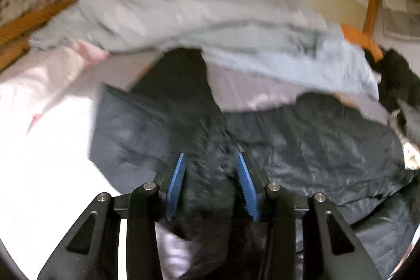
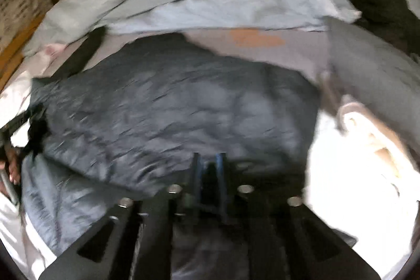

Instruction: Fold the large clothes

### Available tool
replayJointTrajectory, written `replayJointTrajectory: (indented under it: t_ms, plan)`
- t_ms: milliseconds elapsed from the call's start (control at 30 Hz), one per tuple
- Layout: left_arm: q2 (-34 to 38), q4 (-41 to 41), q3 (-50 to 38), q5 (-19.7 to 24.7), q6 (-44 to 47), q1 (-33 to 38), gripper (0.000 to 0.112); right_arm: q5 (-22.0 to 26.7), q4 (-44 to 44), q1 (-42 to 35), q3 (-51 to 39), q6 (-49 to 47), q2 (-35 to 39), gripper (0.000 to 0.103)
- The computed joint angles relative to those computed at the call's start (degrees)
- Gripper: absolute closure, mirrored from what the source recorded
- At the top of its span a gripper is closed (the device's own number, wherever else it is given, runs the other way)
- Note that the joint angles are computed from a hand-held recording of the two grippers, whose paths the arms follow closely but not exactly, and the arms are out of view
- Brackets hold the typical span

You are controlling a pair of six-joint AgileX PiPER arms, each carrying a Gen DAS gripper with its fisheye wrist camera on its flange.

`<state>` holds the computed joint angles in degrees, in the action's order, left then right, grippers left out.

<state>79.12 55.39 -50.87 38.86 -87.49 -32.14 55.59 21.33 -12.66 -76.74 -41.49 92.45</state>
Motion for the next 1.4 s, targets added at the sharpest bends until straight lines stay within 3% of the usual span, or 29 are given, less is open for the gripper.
replayJointTrajectory:
  t_ms: [67, 133, 233, 300, 367, 467, 567, 633, 733, 833, 933, 1000, 1033, 1100, 1133, 1167, 1233, 1300, 1400]
  plan:
    - [-4.61, 2.90, 1.47, 4.18, -1.64, -1.19, 0.070, -4.23, -4.76, 3.07, 3.64, 4.58, 0.19, 0.040]
    - [-7.58, 5.68, 2.41, 7.02, -2.66, -1.30, 0.071, -9.82, -11.44, 7.50, 7.91, 10.81, -1.82, 0.040]
    - [-12.24, 5.67, 5.04, 2.71, -0.81, 1.73, 0.072, -11.48, -9.98, 10.46, 9.38, 13.31, -5.49, 0.041]
    - [-13.45, -0.85, 6.30, -6.80, 6.65, 8.15, 0.074, -9.42, -6.87, 12.25, 7.78, 12.90, -8.19, 0.041]
    - [-11.45, -12.20, 5.82, -12.43, 17.56, 11.73, 0.074, -7.23, -5.71, 14.48, 5.70, 13.23, -9.71, 0.041]
    - [-6.82, -23.00, 3.34, -13.61, 28.22, 11.11, 0.066, -3.65, -4.29, 17.90, 1.96, 13.85, -10.08, 0.040]
    - [1.10, -31.86, -1.85, -9.47, 39.73, 9.33, 0.063, -2.82, -5.52, 20.88, -0.20, 15.47, -9.88, 0.040]
    - [5.06, -30.41, -3.43, -7.66, 37.11, 8.75, 0.069, -6.40, -5.16, 23.20, 0.82, 17.54, -9.90, 0.040]
    - [5.88, -24.08, -3.08, -3.39, 28.52, 7.07, 0.107, -8.11, -3.99, 26.22, 1.04, 20.12, -9.09, 0.040]
    - [-4.17, -12.97, 3.79, 1.50, 14.42, 2.11, 0.109, -7.91, -6.35, 30.58, -0.44, 21.43, -7.34, 0.041]
    - [-9.90, -14.15, 7.27, 4.08, 13.80, 0.93, 0.109, -9.02, -10.25, 35.48, -3.03, 24.94, -4.48, 0.041]
    - [-10.48, -16.30, 8.93, 4.82, 13.50, 3.07, 0.109, -7.84, -4.27, 36.29, -7.07, 23.41, -0.74, 0.041]
    - [-11.62, -17.94, 10.44, 3.56, 12.86, 5.37, 0.104, -7.66, 0.04, 35.73, -7.94, 21.83, 0.37, 0.041]
    - [-16.28, -26.02, 15.11, -4.58, 15.18, 14.51, 0.092, -5.53, 8.70, 35.06, -13.25, 24.06, 5.16, 0.041]
    - [-18.00, -29.18, 17.36, -7.59, 14.80, 18.69, 0.077, -4.33, 10.99, 34.99, -15.78, 25.33, 7.34, 0.041]
    - [-18.56, -30.04, 18.20, -8.33, 14.04, 20.84, 0.072, -2.37, 12.95, 35.46, -20.04, 27.77, 10.68, 0.041]
    - [-18.59, -24.89, 17.15, -3.30, 9.66, 20.37, 0.075, -1.36, 11.38, 37.91, -26.16, 32.23, 15.13, 0.041]
    - [-19.59, -13.87, 16.74, 2.22, 0.98, 14.29, 0.075, -1.17, 4.24, 41.98, -33.39, 35.48, 19.62, 0.041]
    - [-22.85, -7.65, 17.91, 0.24, -0.22, 11.30, 0.073, 2.66, -4.57, 46.04, -46.57, 38.31, 28.23, 0.041]
